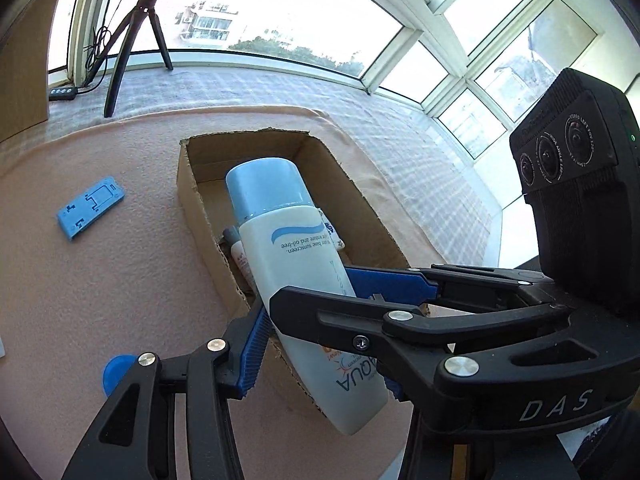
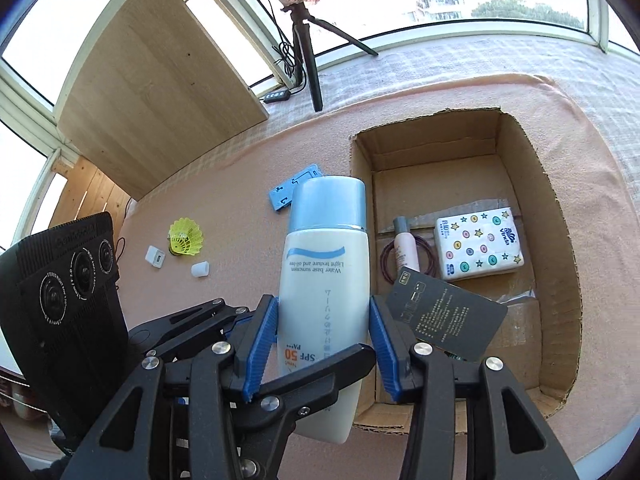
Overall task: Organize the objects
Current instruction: 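Lower the sunscreen bottle into the box and open the right tool, then move the right tool to the yellow shuttlecock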
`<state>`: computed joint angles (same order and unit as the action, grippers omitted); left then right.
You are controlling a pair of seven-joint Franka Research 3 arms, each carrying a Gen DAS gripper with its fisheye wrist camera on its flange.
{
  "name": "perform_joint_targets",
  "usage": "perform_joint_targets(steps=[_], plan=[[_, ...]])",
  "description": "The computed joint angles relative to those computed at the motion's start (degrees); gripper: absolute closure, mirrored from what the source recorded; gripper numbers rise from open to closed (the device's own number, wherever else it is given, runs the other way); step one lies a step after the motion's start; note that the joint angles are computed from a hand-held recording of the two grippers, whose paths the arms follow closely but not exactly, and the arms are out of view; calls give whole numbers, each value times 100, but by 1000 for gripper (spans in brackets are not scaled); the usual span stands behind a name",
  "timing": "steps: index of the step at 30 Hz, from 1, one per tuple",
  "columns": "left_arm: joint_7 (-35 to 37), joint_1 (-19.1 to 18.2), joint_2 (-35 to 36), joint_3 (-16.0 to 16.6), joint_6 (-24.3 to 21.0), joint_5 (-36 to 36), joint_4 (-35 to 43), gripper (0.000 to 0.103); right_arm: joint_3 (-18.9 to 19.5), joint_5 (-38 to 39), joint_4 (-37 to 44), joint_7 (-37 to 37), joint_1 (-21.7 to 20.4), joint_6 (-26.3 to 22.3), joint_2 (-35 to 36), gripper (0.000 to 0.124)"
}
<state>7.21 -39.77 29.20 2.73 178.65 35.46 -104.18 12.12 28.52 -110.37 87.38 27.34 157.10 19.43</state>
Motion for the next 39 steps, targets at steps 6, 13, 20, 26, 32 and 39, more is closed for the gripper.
perform_joint_targets(steps=[6, 13, 20, 26, 32, 39], plan=[[777, 461, 619, -701, -431, -424, 955, 52, -103, 78, -130, -104, -203, 42, -65, 81], [1372, 640, 955, -982, -717, -833, 1427, 51, -135, 104, -146, -181, -333, 37, -28, 81], [1444, 569, 930, -875, -1056, -919, 1478, 23, -485, -675, -156, 565, -68, 91, 21, 62], [1179, 501, 666, -722, -952, -777, 1071, 23, -414, -778, -150, 707, -155, 100, 41, 62], [879, 501, 330, -665, -812, -626, 566, 23, -384, -883, -128, 844, -103, 137, 44, 62], [-31, 168, -265, -197, -639, 6, -254, 23, -353, -1038, -44, 923, 20, 171, 84, 62]])
